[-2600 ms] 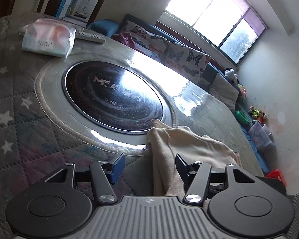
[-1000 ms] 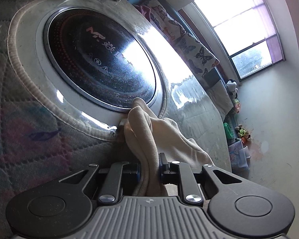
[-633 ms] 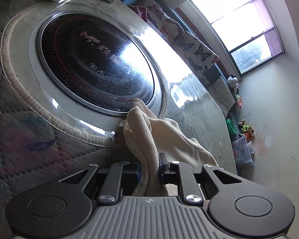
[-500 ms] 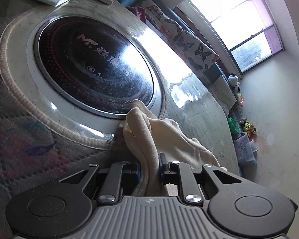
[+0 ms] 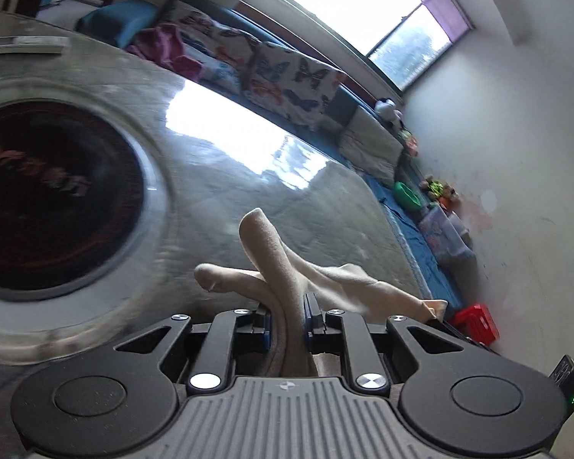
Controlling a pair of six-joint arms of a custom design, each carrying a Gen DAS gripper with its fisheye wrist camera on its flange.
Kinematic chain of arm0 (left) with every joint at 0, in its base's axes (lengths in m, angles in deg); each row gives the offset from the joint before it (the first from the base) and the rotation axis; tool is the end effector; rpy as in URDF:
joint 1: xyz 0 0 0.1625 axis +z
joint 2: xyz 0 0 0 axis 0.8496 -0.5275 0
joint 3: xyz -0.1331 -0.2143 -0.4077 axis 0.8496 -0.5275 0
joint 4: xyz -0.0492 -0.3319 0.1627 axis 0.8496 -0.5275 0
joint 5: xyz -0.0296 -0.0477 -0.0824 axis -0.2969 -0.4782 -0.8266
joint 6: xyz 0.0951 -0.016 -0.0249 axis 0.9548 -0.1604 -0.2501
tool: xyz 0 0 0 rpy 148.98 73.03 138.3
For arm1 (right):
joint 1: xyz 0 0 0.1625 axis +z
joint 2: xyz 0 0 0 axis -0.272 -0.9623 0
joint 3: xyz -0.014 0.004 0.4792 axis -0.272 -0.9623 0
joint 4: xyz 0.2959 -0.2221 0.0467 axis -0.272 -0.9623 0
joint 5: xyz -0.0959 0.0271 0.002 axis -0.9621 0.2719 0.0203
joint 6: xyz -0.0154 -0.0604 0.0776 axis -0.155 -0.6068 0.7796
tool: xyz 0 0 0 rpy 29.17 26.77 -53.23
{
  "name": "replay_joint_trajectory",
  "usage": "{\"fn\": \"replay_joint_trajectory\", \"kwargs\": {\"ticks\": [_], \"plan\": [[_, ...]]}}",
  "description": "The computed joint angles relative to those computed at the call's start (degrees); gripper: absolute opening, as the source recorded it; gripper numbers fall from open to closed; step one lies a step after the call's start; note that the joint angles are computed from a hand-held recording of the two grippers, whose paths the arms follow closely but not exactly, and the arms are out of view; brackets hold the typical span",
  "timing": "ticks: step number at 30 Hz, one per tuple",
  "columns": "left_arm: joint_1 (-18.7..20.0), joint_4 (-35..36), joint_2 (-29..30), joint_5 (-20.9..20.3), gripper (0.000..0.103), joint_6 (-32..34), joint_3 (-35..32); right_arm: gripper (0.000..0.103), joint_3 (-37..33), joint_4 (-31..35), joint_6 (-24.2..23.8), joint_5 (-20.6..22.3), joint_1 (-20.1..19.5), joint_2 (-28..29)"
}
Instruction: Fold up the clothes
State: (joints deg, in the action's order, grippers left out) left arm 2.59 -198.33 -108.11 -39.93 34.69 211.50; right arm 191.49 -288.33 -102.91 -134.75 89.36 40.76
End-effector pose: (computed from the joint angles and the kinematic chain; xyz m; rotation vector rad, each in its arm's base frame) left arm -0.1082 -0.5479 0.1841 0.1400 2.8028 -1.1440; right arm -0.0411 -0.6503 0.2447 0.8992 -2.2166 1.1267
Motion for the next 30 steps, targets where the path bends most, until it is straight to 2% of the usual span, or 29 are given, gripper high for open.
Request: {"fn": "replay_joint_trajectory", "kwargs": {"ticks": [1,4,7,9,12,13,16,21,23,24,25,27,28,30], "plan": [[-0.2,0.6,1.0,-0.6,0.017,0.4,-1.3,0.001,-0.7,-0.5,0.1,-0.5,-0.2,-0.2],[-0.8,2.2,4.2,-2.4,0.017,1.7,-5.3,0.001,-3.8,0.6,2.4,-2.9,-0.9,-1.2],[-1.1,4.7,6.4,-2.4,0.017,1.4,-8.0,0.002,-6.3,2.7,5.9,-4.4,-2.1,-2.1],[-1.1,5.0,7.1,-2.4,0.017,1.6,-8.5,0.005,-6.8,7.7,7.8,-3.3,-3.4,-3.4],[-1.2,5.7,7.0,-1.3,0.017,1.5,-8.5,0.009,-6.4,11.1,8.6,-1.7,-4.8,-3.6],[-1.2,5.9,6.9,-0.7,0.017,1.4,-8.5,0.017,-6.5,12.4,8.8,-1.2,-5.2,-3.4],[-1.2,7.2,6.6,0.9,0.017,0.9,-8.7,0.032,-7.4,15.7,9.9,-0.1,-5.8,-2.7],[-1.2,8.4,6.6,2.7,0.017,1.2,-8.9,0.033,-9.8,20.1,12.3,0.4,-5.9,-1.2],[-1.0,8.8,6.6,2.9,0.017,1.3,-9.1,0.032,-9.8,19.6,10.9,-0.1,-5.5,-0.7],[-1.0,8.9,6.8,2.9,0.017,1.3,-9.2,0.023,-9.8,19.2,10.2,-0.4,-5.3,-0.5],[-1.0,9.1,6.9,3.0,0.017,1.2,-9.3,0.009,-9.7,18.6,9.3,-0.7,-5.1,-0.3],[-1.2,9.2,7.1,2.6,0.017,1.5,-9.5,0.007,-8.6,15.1,7.0,-1.3,-4.6,-0.1],[-1.3,9.2,7.2,2.2,0.017,1.9,-9.6,0.003,-8.1,12.6,5.9,-1.6,-4.3,0.0],[-1.8,9.1,7.6,1.4,0.017,3.1,-10.0,0.002,-7.3,7.6,3.7,-2.0,-3.8,0.2]]}}
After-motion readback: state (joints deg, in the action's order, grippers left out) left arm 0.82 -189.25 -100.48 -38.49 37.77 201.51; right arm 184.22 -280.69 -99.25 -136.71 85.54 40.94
